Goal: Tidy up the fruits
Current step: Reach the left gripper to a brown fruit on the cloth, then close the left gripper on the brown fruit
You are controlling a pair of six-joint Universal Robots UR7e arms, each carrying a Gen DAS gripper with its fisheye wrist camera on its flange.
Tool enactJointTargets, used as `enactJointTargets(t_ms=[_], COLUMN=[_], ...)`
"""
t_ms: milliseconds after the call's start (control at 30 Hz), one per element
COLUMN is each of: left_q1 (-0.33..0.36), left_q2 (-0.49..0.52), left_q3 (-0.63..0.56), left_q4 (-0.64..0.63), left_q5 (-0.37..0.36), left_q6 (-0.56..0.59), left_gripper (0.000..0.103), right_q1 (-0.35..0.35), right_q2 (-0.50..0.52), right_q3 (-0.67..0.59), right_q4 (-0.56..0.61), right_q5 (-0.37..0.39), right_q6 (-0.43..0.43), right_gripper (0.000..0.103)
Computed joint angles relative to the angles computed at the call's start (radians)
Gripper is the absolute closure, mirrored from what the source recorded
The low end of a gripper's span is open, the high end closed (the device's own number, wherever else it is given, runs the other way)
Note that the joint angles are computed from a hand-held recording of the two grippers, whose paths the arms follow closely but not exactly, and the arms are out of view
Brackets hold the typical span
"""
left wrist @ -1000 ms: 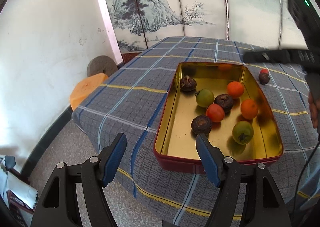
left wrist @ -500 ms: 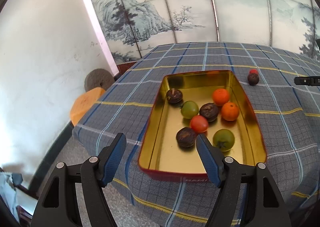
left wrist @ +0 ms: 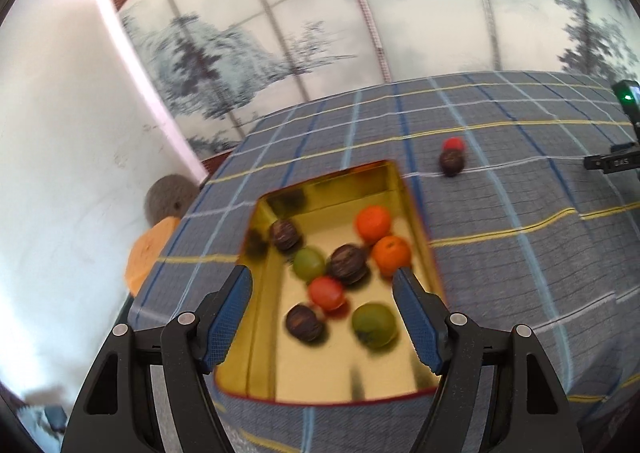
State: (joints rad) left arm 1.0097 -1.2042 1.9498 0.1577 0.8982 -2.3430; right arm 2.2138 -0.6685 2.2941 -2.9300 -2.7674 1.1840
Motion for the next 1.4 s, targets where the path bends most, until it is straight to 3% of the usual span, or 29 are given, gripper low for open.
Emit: enactJointTargets(t_ms=[133,300,500,667,967,1033,1100,1167,1267,1400], left_q1=[-0.038,-0.056,-0.055,-0.043,-0.008,-0.004,0.01,0.009,0.003,-0.014], left_q2=[0.065,0.214,0.406,0.602,0.799,0.838,0.868,0.872,0.824,0.64], left_q3=[-0.045,-0.209,-0.398,-0.61,-0.876,-0.921,-0.98,-0.985,-0.904,-0.66], left_q4=[0.063,0.266,0.391,0.56,0.719,0.772,0.838,0.846,0.79,0.64], left_q5=[0.025,0.146,0.203,0.155,0.118,0.096,0.136,0.127,0.122,0.18], left_q6=[-0.012,-0.061,0.051,-0.021,-0.184,-0.213,-0.275,-0.306,-0.334,-0.372], left_gripper=[0.03,0.03,0.03,0.03,0.03,0.038,0.067,0.067,0.067,0.067], right_q1=[-0.005,-0.005,-0.003,0.002,0.002,0.003,0.003,0.003,0.003,0.002], right_q2=[-0.004,-0.008,-0.008,-0.002,-0.003,-0.002,0.0,0.0,0.001,0.001], right_q3=[0.006,-0.01,-0.011,-0.012,-0.013,-0.012,-0.014,-0.016,-0.015,-0.016], right_q4=[0.014,0.071,0.07,0.062,0.065,0.062,0.058,0.06,0.057,0.06], right_q5=[-0.001,-0.001,0.001,0.003,0.003,0.003,0.004,0.004,0.004,0.003], right_q6=[0.005,0.034,0.03,0.02,0.022,0.021,0.016,0.016,0.015,0.017], right_gripper=[0.0,0.0,0.0,0.0,0.0,0.0,0.0,0.0,0.0,0.0])
